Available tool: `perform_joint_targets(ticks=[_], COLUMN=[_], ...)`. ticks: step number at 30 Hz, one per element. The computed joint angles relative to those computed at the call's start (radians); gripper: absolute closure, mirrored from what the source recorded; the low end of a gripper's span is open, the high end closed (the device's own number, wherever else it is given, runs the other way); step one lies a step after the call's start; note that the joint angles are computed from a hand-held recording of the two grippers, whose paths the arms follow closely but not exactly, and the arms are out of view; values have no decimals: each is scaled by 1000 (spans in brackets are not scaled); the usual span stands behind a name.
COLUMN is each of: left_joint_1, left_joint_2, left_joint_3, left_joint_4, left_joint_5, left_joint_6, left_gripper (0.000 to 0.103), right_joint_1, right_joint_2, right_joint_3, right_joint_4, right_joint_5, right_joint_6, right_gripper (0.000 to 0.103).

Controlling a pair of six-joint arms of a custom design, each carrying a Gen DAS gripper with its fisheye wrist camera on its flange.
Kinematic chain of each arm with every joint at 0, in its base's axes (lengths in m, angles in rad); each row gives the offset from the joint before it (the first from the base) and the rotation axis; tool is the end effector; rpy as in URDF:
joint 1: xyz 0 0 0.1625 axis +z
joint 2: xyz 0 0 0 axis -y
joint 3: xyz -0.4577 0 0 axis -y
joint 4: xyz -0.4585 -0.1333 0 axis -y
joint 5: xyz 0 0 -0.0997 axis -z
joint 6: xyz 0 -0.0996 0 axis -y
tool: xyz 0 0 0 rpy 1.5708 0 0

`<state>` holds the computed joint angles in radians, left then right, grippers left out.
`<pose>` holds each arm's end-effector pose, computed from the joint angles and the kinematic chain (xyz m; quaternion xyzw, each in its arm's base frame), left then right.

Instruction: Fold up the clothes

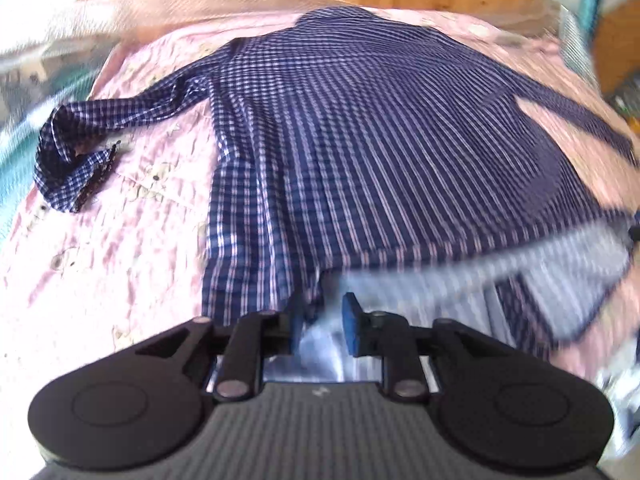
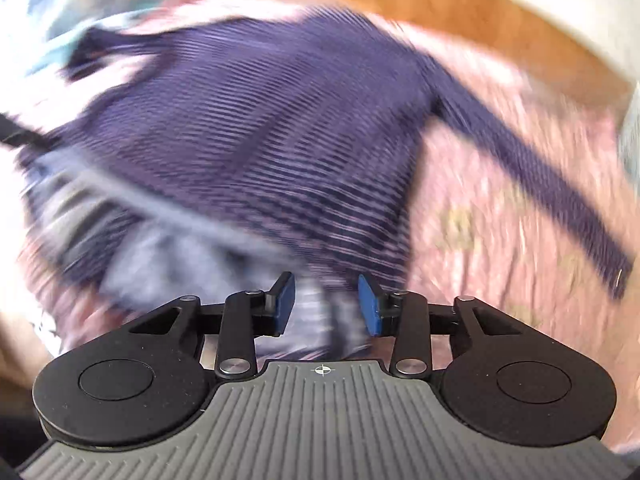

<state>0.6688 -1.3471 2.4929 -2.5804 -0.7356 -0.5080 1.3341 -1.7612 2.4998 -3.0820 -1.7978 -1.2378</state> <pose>-0.1699 -0.3983 0.1113 0.2056 0.8889 -0.2148 0.3485 0.0160 -0.4066 0.3033 0.4042 -0.8279 0.2066 0.3293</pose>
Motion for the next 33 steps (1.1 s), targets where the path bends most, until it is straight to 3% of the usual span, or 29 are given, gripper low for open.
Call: perform_joint_targets(ticks=[3, 5, 9, 11, 16, 17, 18, 19, 25, 30, 32, 33], left_joint_1=[3, 19, 44, 52, 57, 61, 61, 60, 34, 29, 21, 16], left_joint_2=[37, 59, 61, 57, 42, 41, 39, 37, 2, -1, -6, -9], left_joint_3=[1, -9, -22, -25, -20, -21, -20, -20, 8, 16, 23, 27], left_joint_4=[45, 35, 7, -2, -18, -20, -20, -20, -32, -11, -9, -11], left_joint_5=[-5, -13, -27, -25, -22, -20, -19, -17, -4, -11, -1, 5], left_joint_6=[-8, -12, -12, -1, 4, 10, 13, 16, 14, 11, 14, 15], left_gripper=[82, 82, 82, 82, 82, 82, 82, 82, 82, 82, 82, 81], right_joint_1=[4, 42, 77, 82, 119, 123, 128, 133, 193, 177, 142, 121], right_joint_2=[-98, -42, 136, 176, 233, 235, 237, 239, 155, 259, 173, 117], right_joint_3=[104, 133, 147, 161, 143, 138, 132, 127, 121, 131, 138, 139], right_joint_4=[98, 68, -98, -174, -227, -221, -214, -207, -47, -159, -106, -76], right_joint_5=[72, 38, -37, -31, -52, -57, -62, -67, -30, -113, -58, -17], right_joint_6=[-193, -285, -410, -458, -429, -423, -417, -412, -264, -256, -218, -192], right_gripper=[68, 71, 77, 78, 80, 84, 103, 103, 103, 103, 94, 82])
